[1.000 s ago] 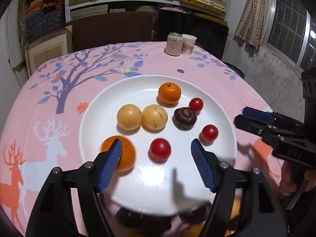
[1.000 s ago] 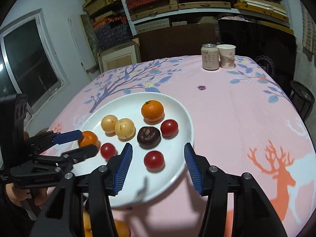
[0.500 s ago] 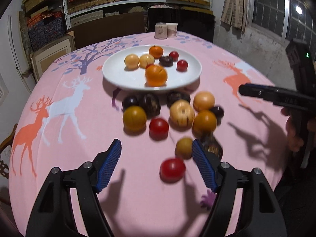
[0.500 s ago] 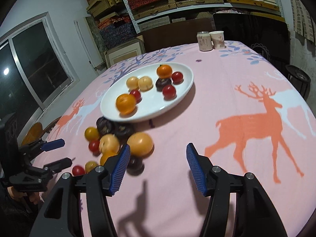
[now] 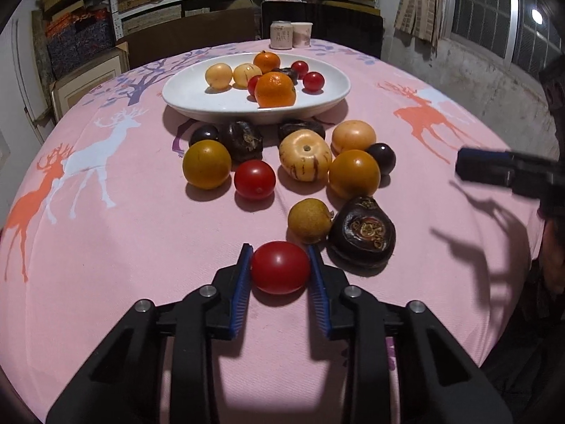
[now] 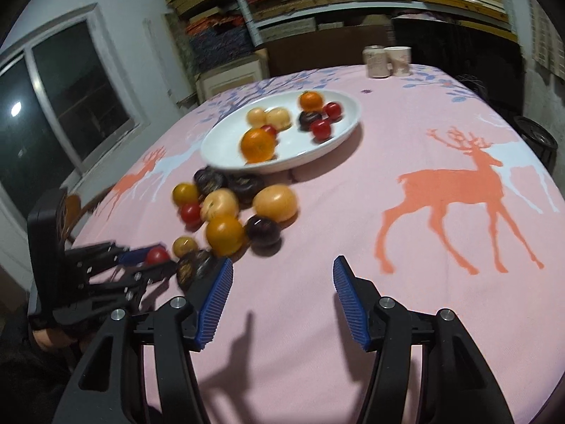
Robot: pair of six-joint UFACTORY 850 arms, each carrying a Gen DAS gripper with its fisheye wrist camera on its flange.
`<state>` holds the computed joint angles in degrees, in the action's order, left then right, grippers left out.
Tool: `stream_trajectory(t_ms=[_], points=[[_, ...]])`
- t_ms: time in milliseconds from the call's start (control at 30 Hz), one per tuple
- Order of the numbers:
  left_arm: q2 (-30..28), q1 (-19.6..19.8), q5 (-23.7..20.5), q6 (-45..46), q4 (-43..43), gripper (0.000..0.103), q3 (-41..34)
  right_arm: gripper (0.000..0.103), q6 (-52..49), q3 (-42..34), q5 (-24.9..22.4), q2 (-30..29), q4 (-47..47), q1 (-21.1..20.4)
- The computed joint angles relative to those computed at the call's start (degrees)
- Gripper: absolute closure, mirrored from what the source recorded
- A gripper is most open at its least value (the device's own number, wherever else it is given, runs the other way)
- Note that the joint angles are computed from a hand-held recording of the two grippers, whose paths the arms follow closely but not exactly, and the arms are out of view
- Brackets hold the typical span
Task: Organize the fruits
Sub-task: 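Grasp a red tomato with the left tool while the right tool approaches a dark mangosteen, then close the right tool around the dark mangosteen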
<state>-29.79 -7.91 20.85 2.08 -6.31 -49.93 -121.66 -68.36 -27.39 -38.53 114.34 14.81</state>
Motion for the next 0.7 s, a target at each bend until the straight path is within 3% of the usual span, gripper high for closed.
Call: stream_trajectory(t_ms=[133,333,533,700], points=[[1.6,0.4,2.0,-1.6,0.5,0.073,1.9,0.043,-2.2,0.6,-0.3,0.3,-2.0,1.9],[4.8,1.0,3.8,0.8,-2.7,0.073,4.1,0.043,4.2,-2.0,1.0,-1.4,-10.3,4.1],[6.5,1.8,4.5,1.0,-3.6,0.073,5.1,0.043,1.2,-2.9,3.6,-2.2,-9.5,7.1],[6.5,2.2,4.3,-0.2,-2.4,0.073,5.5,0.043,-5.7,-4.8,8.9,-3.8,-3.1,9.7]])
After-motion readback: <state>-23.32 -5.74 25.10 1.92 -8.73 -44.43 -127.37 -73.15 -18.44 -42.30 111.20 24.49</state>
